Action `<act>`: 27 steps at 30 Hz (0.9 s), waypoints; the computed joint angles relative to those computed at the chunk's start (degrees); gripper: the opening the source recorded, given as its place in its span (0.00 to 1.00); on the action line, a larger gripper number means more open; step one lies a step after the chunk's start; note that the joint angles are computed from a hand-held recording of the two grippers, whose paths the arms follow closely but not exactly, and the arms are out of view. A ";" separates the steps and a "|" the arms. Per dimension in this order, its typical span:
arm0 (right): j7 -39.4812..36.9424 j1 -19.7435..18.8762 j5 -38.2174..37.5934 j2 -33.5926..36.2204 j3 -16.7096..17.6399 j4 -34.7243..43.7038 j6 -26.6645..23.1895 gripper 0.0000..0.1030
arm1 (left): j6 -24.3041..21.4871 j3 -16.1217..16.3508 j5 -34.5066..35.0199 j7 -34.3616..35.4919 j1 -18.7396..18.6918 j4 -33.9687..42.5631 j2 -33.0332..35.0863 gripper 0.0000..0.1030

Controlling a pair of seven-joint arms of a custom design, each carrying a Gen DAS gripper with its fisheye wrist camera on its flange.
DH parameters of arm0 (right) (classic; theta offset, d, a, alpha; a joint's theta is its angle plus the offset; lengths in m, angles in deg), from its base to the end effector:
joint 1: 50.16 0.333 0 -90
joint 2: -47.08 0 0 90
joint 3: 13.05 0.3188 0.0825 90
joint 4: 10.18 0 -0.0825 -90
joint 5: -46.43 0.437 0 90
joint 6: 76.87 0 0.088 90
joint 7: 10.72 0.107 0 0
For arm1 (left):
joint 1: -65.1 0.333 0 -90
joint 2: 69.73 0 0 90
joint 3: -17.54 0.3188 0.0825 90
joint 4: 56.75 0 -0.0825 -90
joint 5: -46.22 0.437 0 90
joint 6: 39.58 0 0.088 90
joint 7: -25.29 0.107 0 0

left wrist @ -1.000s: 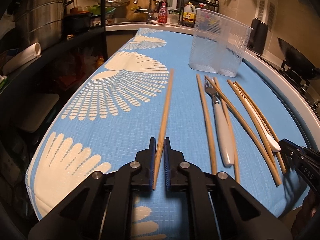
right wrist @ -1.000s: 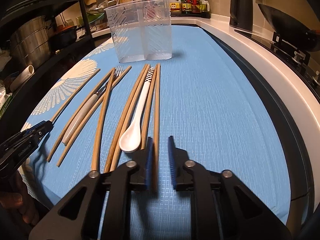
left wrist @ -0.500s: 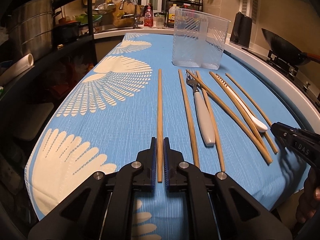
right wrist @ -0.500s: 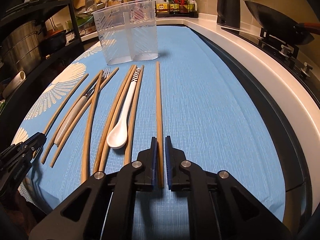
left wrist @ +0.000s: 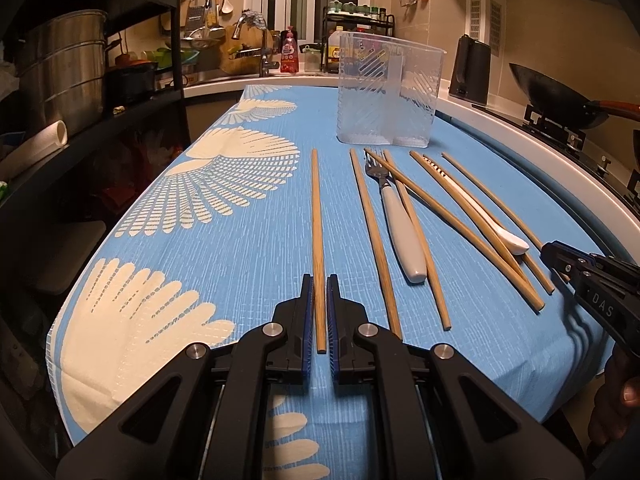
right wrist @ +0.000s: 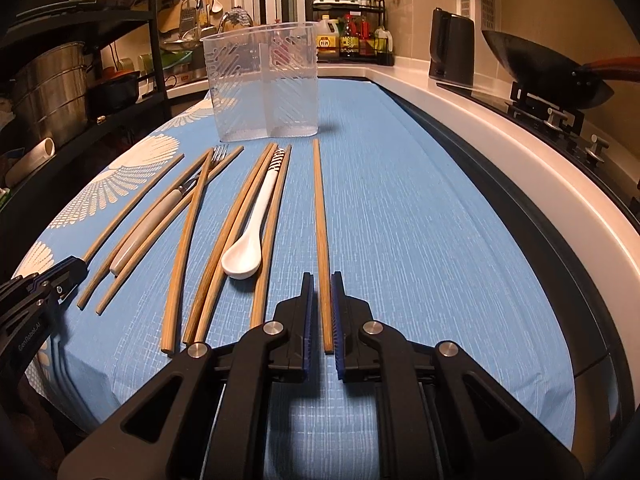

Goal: Organize utensils
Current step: 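Lift the held chopsticks upright off the cloth with both tools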

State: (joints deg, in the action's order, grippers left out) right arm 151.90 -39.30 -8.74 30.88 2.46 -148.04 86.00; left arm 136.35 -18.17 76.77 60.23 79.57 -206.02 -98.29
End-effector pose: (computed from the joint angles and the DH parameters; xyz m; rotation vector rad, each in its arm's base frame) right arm 0.4560 0.2783 0.4525 -1.7220 1.6413 -0.7639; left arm 0.4365 -0.2192 0.4461 -1.6714 1.6725 -0.8836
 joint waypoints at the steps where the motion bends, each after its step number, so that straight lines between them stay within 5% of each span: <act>1: 0.42 -0.16 -0.37 0.01 0.12 0.02 0.10 0.10 | 0.14 -0.35 0.17 -0.25 0.34 -0.04 -0.11 0.07; 15: 11.08 -0.64 -11.59 -0.22 0.66 -0.02 0.30 0.08 | 0.26 -2.49 1.15 -1.07 2.19 -0.15 -1.14 0.06; 27: 6.24 -0.49 -9.47 -2.17 -0.16 0.38 1.13 0.05 | -0.18 -3.54 2.65 -3.61 3.79 -0.52 -6.85 0.06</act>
